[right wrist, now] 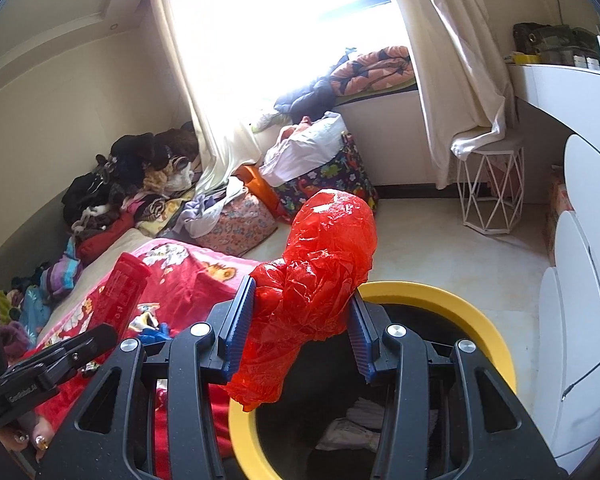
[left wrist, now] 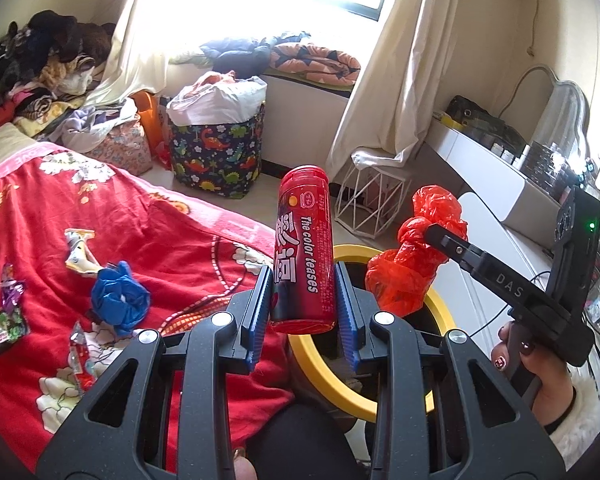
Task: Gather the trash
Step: 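Carry the red candy tube and red bag in both tools over the bin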
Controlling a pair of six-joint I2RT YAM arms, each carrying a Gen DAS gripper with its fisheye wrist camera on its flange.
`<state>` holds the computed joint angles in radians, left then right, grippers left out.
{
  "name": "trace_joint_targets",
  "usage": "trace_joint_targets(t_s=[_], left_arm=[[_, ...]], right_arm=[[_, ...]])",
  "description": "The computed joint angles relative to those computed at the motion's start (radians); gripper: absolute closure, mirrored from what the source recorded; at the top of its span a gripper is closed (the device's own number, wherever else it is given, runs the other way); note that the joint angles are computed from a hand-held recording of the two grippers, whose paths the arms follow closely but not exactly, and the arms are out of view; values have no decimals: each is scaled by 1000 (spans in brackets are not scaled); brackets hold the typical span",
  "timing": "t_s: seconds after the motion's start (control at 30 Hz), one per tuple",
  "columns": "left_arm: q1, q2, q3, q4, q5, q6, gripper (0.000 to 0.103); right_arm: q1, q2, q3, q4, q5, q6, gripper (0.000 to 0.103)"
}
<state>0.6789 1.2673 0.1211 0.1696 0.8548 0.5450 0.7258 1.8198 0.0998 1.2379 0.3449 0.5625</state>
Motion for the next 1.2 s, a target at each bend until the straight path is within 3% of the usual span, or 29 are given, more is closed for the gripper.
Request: trace_joint_targets(t_s=[0.33,0.73,0.97,1.2], left_arm=[[-99,-14,-40,66,-42,-57,79],[-257,86,-76,254,-123,-149,79],[-354,209,-91,409,-182,-198,79],[-416,368,-76,525,-223,-230,79]], right_arm=[[-43,17,-28,29,19,1,61],[-124,112,-56,121,0,3,61],[-156,177,-50,158,-26,4,61],[-175,174,-20,97,-52,-2,61]])
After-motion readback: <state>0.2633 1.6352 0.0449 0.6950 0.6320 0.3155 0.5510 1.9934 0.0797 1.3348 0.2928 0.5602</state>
